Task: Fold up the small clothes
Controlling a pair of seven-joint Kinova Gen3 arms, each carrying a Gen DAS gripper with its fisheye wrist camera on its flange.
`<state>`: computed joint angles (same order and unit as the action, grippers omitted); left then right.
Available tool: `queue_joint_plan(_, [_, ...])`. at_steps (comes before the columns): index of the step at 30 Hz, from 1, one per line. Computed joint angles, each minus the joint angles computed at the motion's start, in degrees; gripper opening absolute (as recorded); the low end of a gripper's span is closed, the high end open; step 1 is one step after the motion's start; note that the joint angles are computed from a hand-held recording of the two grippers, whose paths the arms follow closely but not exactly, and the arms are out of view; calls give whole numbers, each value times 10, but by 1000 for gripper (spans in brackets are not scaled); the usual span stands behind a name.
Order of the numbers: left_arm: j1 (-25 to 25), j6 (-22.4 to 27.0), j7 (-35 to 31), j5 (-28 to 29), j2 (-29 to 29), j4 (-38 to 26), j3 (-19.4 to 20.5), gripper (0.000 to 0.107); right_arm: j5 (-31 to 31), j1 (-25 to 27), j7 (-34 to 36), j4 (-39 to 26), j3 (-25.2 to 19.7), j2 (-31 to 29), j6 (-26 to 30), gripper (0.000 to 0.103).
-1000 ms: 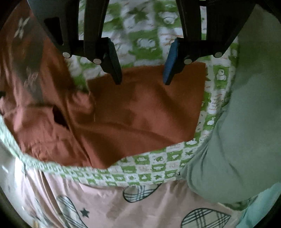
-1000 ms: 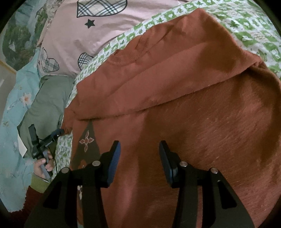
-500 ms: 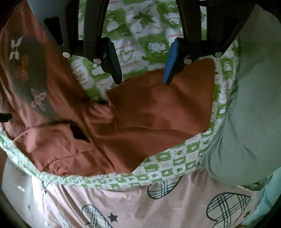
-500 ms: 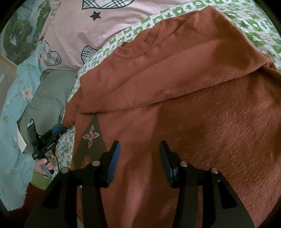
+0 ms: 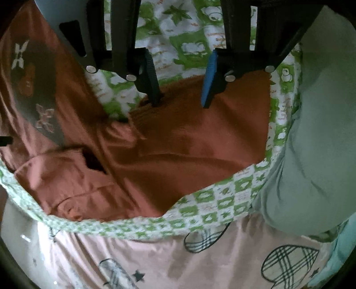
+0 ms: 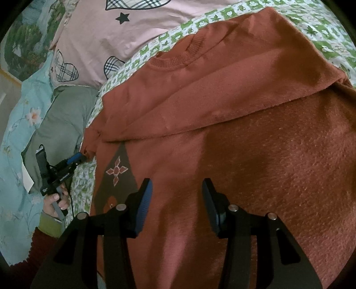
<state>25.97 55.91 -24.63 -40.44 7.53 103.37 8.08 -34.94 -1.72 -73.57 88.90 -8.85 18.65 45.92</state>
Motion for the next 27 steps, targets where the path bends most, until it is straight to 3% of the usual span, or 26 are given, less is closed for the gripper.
queue_joint_plan(3, [-6,-6,-2,11,11,-5,-5,11,-10,5,7,4,-3,-1,0,48])
queue_joint_plan(6, [1,-33,44,-7,0,10,-9,3,-21,10,18,9,-5,-5,1,48])
queue_joint_plan(10, [-1,-69,125,-33,-29,35,-6,2,-42,22,35,13,-4,-11,0,48])
queue_joint_plan(19, [0,-69,209,-83,-47,22,24,1,-93,42,76,35,5,-34,-11,48])
queue_joint_plan(23, [19,-79,245,-141,-24,-31,37,1,-122,53,97,42,7,-36,-10,48])
queue_joint_plan(27, [51,-129,270,-191,40,-114,22,1,-145,67,116,45,14,-39,-6,48])
